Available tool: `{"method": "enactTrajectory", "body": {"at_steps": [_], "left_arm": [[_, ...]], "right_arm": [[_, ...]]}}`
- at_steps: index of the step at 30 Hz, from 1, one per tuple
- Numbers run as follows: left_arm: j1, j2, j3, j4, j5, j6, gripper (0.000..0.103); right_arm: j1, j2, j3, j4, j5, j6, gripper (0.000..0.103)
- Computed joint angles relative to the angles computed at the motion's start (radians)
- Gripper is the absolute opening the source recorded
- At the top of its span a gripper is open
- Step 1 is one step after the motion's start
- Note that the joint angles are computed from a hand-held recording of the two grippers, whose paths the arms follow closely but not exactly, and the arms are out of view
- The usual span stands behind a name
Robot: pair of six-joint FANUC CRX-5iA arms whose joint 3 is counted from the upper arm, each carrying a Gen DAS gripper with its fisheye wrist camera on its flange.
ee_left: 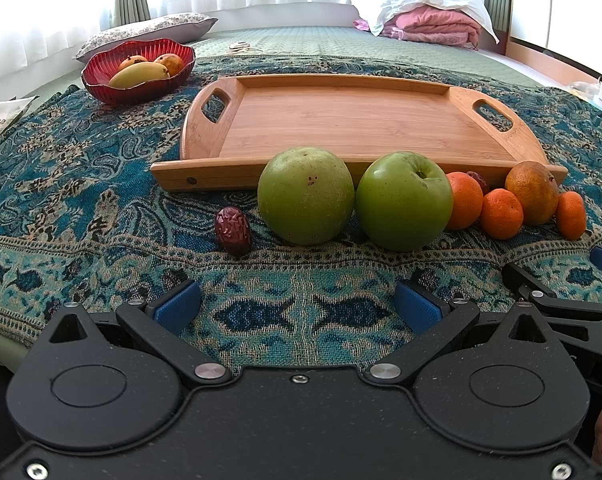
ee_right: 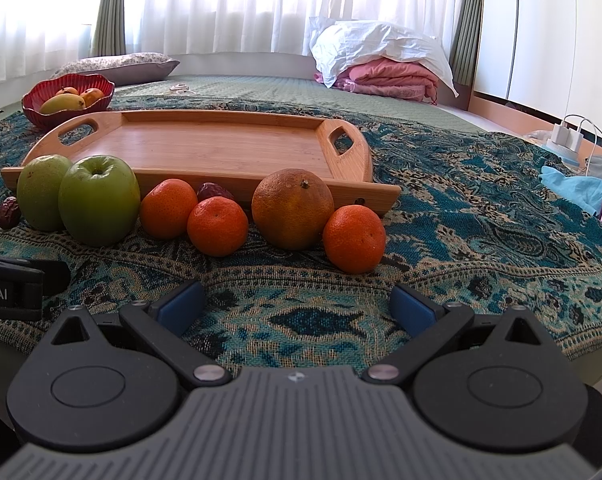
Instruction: Organize fruits
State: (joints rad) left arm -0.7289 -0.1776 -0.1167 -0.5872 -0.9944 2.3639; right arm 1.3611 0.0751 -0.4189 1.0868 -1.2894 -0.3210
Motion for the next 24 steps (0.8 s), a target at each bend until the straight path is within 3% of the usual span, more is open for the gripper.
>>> {"method": "enactTrajectory", "body": {"at_steps": [11, 14, 17, 19, 23, 24], "left_arm": [[-0.034, -0.035, -0.035, -0.069, 0.04, 0.051, 0.103], [-0.065, -0.054, -0.038, -0.148, 0.035, 0.158, 0.1], [-0.042, -0.09, -0.059, -0.155, 0.078, 0.2, 0.097], [-0.028, -0.099, -0.059, -0.157, 0.087, 0.206, 0.078], [0.0, -0.105, -0.056, -0.144, 0.11, 0.171, 0.062], [0.014, -0.109, -0.062, -0.125, 0.133, 0.152, 0.058]], "right_arm": [[-0.002, -0.011, -0.02, 0.026, 0.007, -0.025, 0.103], [0.001, -0.036, -0.029, 0.033, 0.013, -0.039, 0.103], [-0.002, -0.066, -0.064, 0.084, 0.013, -0.09, 0.103], [-0.004, -0.073, -0.068, 0.093, -0.004, -0.094, 0.094], [-0.016, -0.082, -0.056, 0.071, -0.028, -0.071, 0.075], [-0.021, -0.084, -0.049, 0.056, -0.03, -0.059, 0.065]]}}
